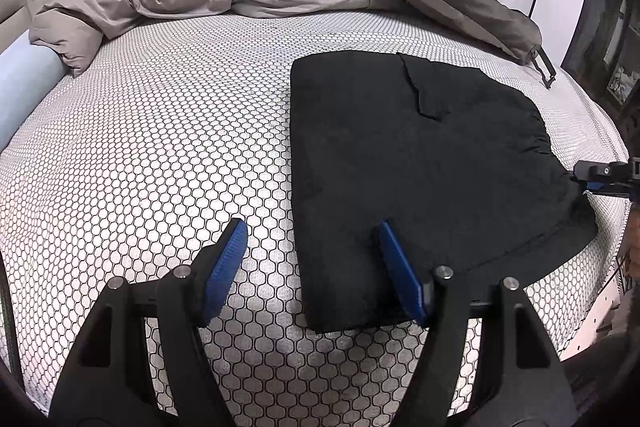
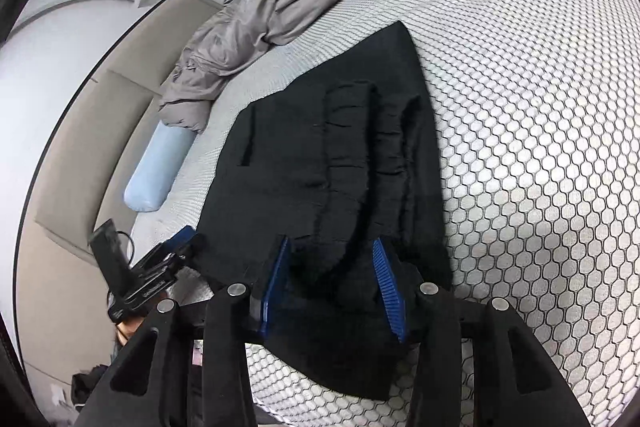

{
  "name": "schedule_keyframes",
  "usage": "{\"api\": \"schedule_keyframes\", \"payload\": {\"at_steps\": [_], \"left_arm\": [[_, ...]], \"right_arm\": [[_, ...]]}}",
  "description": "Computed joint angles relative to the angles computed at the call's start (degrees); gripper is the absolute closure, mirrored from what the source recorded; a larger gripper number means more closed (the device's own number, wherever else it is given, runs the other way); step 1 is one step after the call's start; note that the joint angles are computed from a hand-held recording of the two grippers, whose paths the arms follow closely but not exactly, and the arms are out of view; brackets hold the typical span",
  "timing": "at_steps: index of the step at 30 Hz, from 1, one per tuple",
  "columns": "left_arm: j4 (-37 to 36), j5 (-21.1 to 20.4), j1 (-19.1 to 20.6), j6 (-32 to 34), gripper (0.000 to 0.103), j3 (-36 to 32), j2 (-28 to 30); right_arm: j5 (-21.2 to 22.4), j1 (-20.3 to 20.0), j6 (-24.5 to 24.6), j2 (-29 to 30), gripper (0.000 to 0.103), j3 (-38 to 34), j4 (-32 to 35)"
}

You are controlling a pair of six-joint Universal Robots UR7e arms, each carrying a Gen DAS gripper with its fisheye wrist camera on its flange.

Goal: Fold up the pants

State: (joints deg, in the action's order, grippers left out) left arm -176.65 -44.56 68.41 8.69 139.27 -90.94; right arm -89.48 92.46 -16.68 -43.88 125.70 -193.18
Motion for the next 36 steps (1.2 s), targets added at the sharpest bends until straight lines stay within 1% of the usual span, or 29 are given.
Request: {"api": "schedule_keyframes", "payload": {"at_steps": [1, 3, 6, 8, 10, 14, 15, 17, 19, 20, 22, 23, 24, 25, 26, 27, 28, 29, 30, 31, 33, 36], "left_arm": [[0.02, -0.09, 0.02, 0.07, 0.037, 0.05, -0.1], [0.07, -0.15, 0.03, 0.21, 0.037, 0.11, -0.21], [0.02, -0.1, 0.08, 0.48, 0.037, 0.12, -0.22], [-0.02, 0.03, 0.02, 0.36, 0.037, 0.15, -0.17], [-0.1, 0.16, 0.0, 0.45, 0.037, 0.16, -0.08], [-0.1, 0.13, 0.11, 0.65, 0.037, -0.01, 0.11], [-0.05, 0.0, 0.18, 0.57, 0.037, -0.02, 0.08], [0.18, -0.3, 0.31, 0.34, 0.037, -0.07, -0.05], [0.27, -0.45, 0.39, 0.35, 0.037, -0.09, -0.09], [0.23, -0.27, 0.3, 0.27, 0.037, -0.05, -0.05], [0.21, -0.1, 0.26, 0.29, 0.037, -0.08, 0.01], [0.21, -0.07, 0.26, 0.31, 0.037, -0.13, 0.05], [0.19, -0.02, 0.25, 0.3, 0.037, -0.18, 0.11], [0.22, -0.01, 0.27, 0.27, 0.037, -0.23, 0.15], [0.22, 0.08, 0.23, 0.11, 0.037, -0.25, 0.22], [0.37, 0.09, 0.25, -0.16, 0.037, -0.34, 0.2], [0.65, -0.17, 0.34, -0.35, 0.037, -0.43, -0.03], [0.73, -0.14, 0.33, -0.43, 0.037, -0.46, -0.15], [0.49, 0.15, 0.19, -0.44, 0.037, -0.35, -0.36], [0.24, 0.35, 0.03, -0.32, 0.037, -0.21, -0.69], [-0.09, 0.38, -0.04, -0.2, 0.037, 0.02, -1.43], [0.54, -0.39, 0.48, -0.65, 0.037, -0.11, -2.71]], "right_arm": [[-1.1, 0.44, -0.14, -0.26, 0.059, 0.32, -0.36], [-1.87, 0.43, 0.79, -0.54, 0.059, 0.56, -0.26], [-0.43, -1.45, 0.68, -1.58, 0.059, 1.17, 1.5], [-0.52, -1.99, 0.56, -2.04, 0.059, 0.97, 2.96], [2.46, -3.09, 0.95, -2.6, 0.057, 1.16, 3.62], [10.58, -4.77, 1.07, -3.07, 0.055, 0.87, 5.16], [11.65, -4.81, 0.89, -2.97, 0.055, 0.46, 5.93], [9.14, -3.81, 1.19, -2.45, 0.055, -0.35, 6.02], [3.18, -2.24, 2.36, -1.32, 0.055, -1.72, 6.56], [1.6, -1.95, 2.96, -0.81, 0.055, -2.31, 7.18], [3.49, -2.59, 2.92, -0.6, 0.052, -2.55, 7.6], [5.33, -3.04, 2.66, -0.6, 0.052, -2.57, 7.29], [6.46, -3.17, 1.98, -0.31, 0.056, -2.64, 6.21], [5.64, -2.74, 1.23, 0.1, 0.069, -2.92, 5.46], [3.3, -1.77, 0.53, 0.82, 0.075, -3.38, 4.31], [1.68, -1.06, 0.05, 1.52, 0.081, -3.86, 3.89], [1.04, -0.47, -0.71, 2.04, 0.087, -3.72, 2.02], [0.73, 0.03, -1.2, 2.08, 0.09, -3.38, 0.66], [1.33, 0.42, -1.61, 1.6, 0.096, -2.74, -0.42], [3.48, 0.61, -1.91, 0.36, 0.097, -1.29, -1.79], [6.13, 1.06, -2.91, -1.8, 0.097, 1.44, -3.31], [8.12, 1.04, -4.56, -3.89, 0.098, 5.26, -4.67]]}}
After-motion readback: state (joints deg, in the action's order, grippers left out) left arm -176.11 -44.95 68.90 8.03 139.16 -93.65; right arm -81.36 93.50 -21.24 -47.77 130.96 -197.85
